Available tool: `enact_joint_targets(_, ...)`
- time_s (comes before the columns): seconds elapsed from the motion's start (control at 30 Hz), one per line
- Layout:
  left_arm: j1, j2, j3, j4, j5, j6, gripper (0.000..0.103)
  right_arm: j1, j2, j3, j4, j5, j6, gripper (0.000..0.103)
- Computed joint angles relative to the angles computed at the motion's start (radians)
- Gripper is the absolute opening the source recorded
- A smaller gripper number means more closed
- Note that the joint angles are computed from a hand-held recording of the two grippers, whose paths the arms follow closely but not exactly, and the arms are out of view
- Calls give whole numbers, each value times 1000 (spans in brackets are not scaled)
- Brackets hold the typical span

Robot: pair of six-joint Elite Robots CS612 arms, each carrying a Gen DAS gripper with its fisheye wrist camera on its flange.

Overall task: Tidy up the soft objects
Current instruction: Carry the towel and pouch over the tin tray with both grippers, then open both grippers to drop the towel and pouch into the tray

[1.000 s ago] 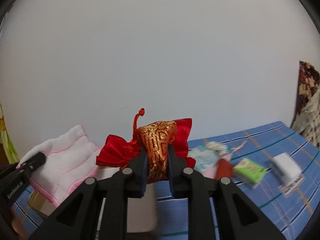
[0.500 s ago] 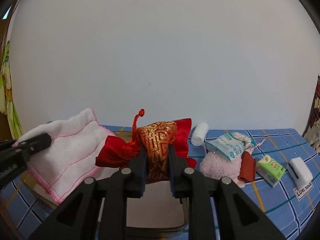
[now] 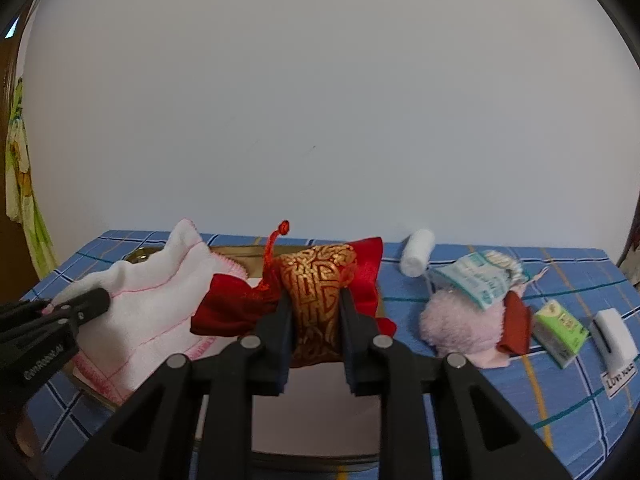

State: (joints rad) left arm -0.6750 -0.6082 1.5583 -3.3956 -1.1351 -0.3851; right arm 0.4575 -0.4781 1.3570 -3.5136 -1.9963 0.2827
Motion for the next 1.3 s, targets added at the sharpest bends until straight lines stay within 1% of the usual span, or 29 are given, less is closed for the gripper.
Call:
enact_joint_targets(0.13,5,3,-9,39,4,-25,13,4,-4,-3,17,31,-13,23)
enact_joint_targets(0.2,8,2,-9,49,-1,-47,13,4,-4,-4,24,41,-18,26)
enact_joint_targets(0.23,10,-1,-5,49,-6,-64,15,3,-5,-4,28,53,-21,27)
enact_joint_targets(0.3,15,-6,3,47,-9,-108,30,0,-6,-4,36,73,-24,35)
enact_joint_targets(0.33,16,-11,9,44,-3,-137,52,-2,-6,-3,34,84,-26,46)
enact_joint_targets(0.37,17,-13,16,34,8,-162,77,-2,-6,0,23,89,-29,63)
enact_joint_targets(0.4,17,-14,22,15,22,-178,84,0,-4,0,13,78,-31,69)
enact_joint_targets(0.43,15,-14,31,-16,49,-193,85,3,-2,1,-4,62,-33,75)
enact_joint_targets(0.5,6,-13,39,-59,119,-193,85,10,3,5,-58,31,-46,75)
enact_joint_targets(0.57,-5,-9,42,-83,192,-191,85,18,7,2,-79,-16,-50,75)
enact_joint_targets(0.63,-11,-6,42,-95,244,-193,85,23,10,0,-92,-59,-46,75)
enact_joint_targets(0.67,-13,-3,41,-104,258,-191,85,25,11,1,-98,-84,-41,75)
enact_joint_targets(0.73,-12,1,36,-118,269,-175,85,28,13,-3,-106,-134,-36,75)
enact_joint_targets(0.83,-18,13,30,-172,268,-118,85,25,8,9,-129,-177,-12,75)
enact_joint_targets(0.93,-30,27,20,-227,262,-41,85,12,-8,37,-114,-164,54,75)
enact_joint_targets(1.03,-40,36,15,-258,235,5,85,5,-15,46,-85,-172,87,75)
enact_joint_targets(1.17,-46,45,8,-263,218,40,85,7,-15,51,-99,-211,51,75)
enact_joint_targets(1.3,-48,48,4,-256,225,36,85,3,-25,72,-94,-213,56,75)
